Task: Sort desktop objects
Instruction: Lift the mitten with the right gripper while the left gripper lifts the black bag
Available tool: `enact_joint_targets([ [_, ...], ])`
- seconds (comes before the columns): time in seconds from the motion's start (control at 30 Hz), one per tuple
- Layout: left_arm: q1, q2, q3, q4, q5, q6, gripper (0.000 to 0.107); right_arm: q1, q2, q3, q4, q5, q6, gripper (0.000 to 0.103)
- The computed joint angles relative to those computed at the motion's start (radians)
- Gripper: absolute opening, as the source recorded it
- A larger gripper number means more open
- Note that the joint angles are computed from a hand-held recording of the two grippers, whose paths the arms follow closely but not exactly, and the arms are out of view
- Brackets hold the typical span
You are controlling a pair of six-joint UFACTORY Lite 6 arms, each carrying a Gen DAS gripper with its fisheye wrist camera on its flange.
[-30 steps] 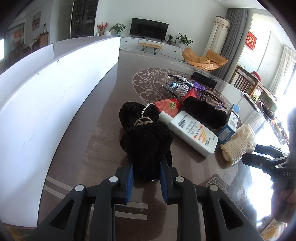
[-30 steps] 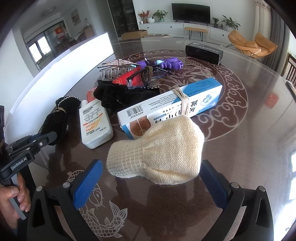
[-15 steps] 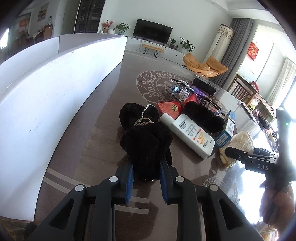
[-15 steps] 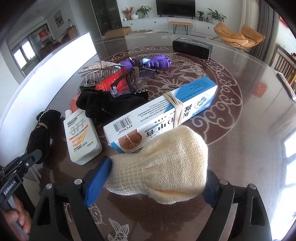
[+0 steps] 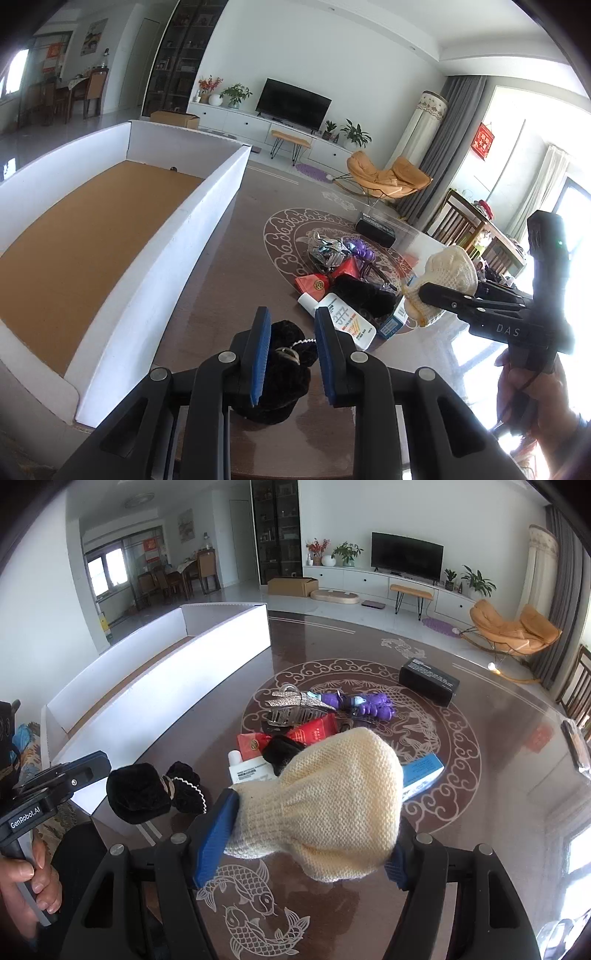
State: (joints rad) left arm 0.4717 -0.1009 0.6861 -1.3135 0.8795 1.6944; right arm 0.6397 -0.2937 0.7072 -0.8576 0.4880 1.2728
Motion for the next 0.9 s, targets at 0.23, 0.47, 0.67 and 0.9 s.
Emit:
enact_joint_targets([
  [0.23,-0.007,0.037,-0.009,0.091,-0.065,-0.013,0.037,0.070,0.139,0.154,-0.084,-0.029,0.096,0.071],
  [0.47,-0.290,0.080,-0.034,0.111,-0.425,-0.064,0.089,0.110,-0.006,0.027,-0.044,-0.023,0.134,0.071],
  [0.67,-0.365,0.253,0.022,0.097,-0.508,-0.062,0.039,0.121,-0.143,-0.022,0.010,0.035,0.082,0.071],
  [0.9,-0.159,0.086,-0.015,0.110,-0.271,-0.077,0.033,0.138,-0.088,0.045,0.031,0.051,0.024,0.071],
])
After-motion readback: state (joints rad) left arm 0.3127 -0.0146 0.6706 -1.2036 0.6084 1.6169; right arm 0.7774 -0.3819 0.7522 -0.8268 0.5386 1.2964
